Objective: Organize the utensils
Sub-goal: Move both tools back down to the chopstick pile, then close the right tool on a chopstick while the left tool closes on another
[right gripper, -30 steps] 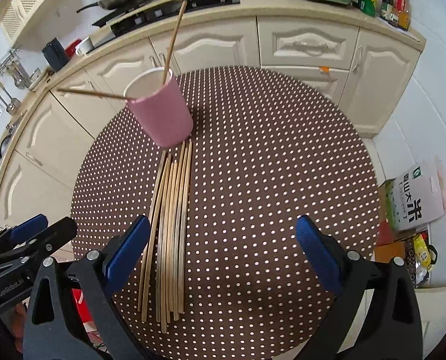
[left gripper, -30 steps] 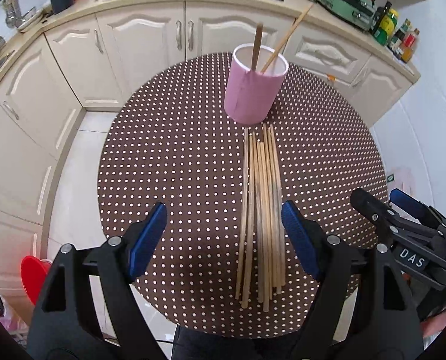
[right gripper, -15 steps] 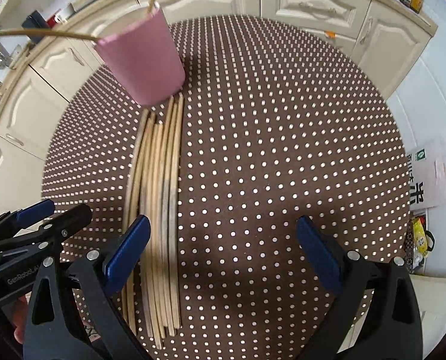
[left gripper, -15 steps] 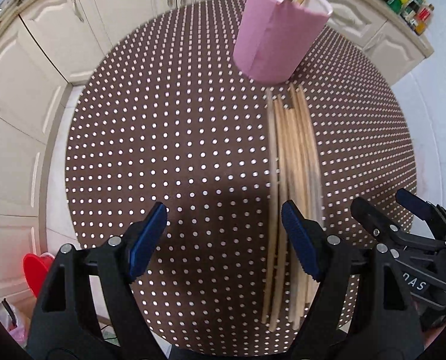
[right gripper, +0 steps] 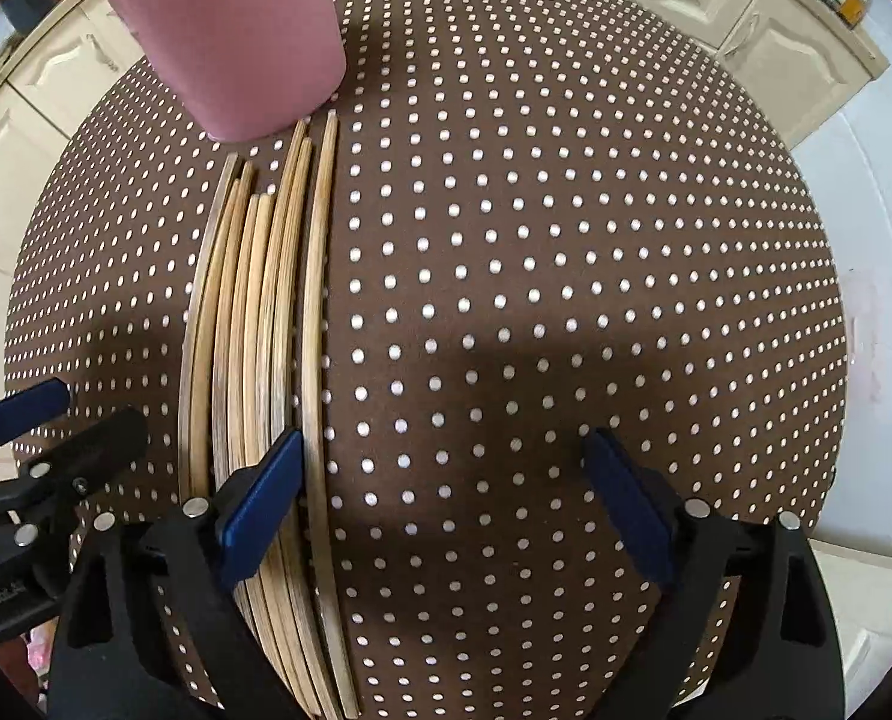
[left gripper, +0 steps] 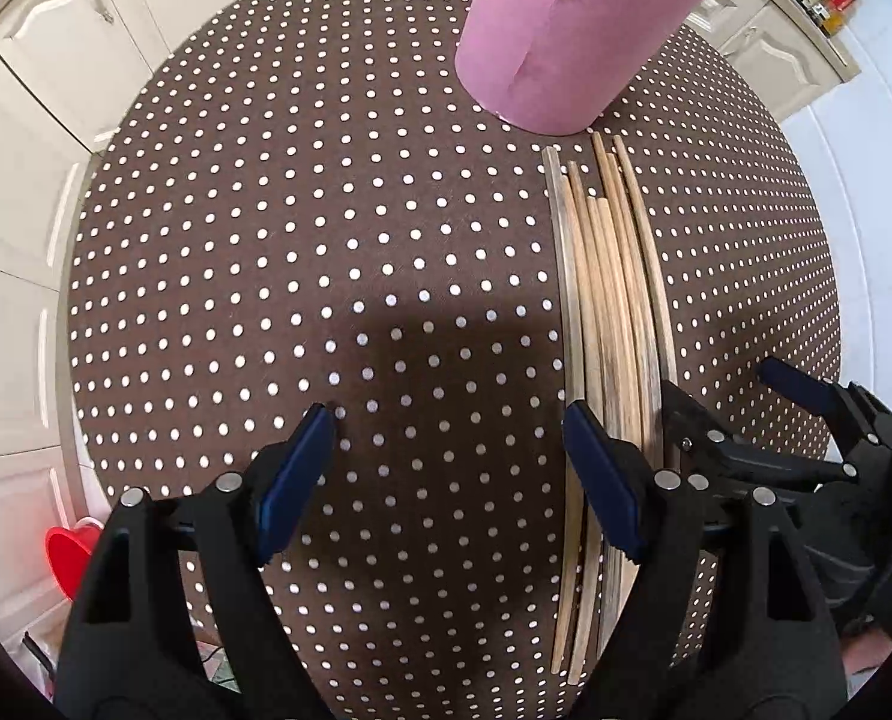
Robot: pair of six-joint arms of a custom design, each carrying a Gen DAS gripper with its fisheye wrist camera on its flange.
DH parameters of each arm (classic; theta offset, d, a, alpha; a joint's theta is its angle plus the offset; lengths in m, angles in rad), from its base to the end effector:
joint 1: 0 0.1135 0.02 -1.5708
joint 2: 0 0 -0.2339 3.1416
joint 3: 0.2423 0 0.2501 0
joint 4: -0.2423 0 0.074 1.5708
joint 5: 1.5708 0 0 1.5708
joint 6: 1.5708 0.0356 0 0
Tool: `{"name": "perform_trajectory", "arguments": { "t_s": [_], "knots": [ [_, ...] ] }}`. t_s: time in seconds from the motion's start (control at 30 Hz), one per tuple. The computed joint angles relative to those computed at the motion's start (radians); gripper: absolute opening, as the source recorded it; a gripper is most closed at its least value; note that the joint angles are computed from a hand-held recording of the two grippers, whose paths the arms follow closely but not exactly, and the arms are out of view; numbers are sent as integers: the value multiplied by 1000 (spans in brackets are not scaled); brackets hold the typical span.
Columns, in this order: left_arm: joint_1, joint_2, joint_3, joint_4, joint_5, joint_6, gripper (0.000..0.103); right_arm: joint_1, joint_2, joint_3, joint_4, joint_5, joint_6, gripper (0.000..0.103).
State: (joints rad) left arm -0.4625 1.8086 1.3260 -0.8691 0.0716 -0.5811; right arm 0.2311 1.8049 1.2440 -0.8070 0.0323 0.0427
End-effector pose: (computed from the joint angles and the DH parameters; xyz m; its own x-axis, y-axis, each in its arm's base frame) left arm 0.3048 -0.1548 0.1744 -0.9821 -0.1222 -0.1433 -0.0959 0.9794 -0.1777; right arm 0.3252 0.0753 0.1553 -0.9621 -0.1825 -0.2027 -0.1817 0.9831 -0.0230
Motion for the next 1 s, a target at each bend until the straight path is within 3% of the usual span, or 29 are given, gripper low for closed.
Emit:
{"name": "perform_trajectory", "arguments": {
  "t_s": [0.1,0.17,0.27,0.37,0.47,0.77,1.0],
  "knots": [
    [23,25,17,2,18,29,78,17,1,18,1,-5,23,72],
    [39,39,33,5,34,51,78,36,0,34,6,-15,20,48],
    [60,56,50,10,64,78,78,47,10,55,8,-24,26,23],
    [83,86,87,7,83,111,78,21,13,58,18,-49,56,11],
    [113,107,120,2,112,135,78,-29,-3,39,28,-114,82,5],
    [125,114,149,-33,121,178,80,-107,-18,4,55,-229,95,5],
    [95,211,300,-122,99,165,80,-205,0,15,55,-325,33,5]
  ]
}}
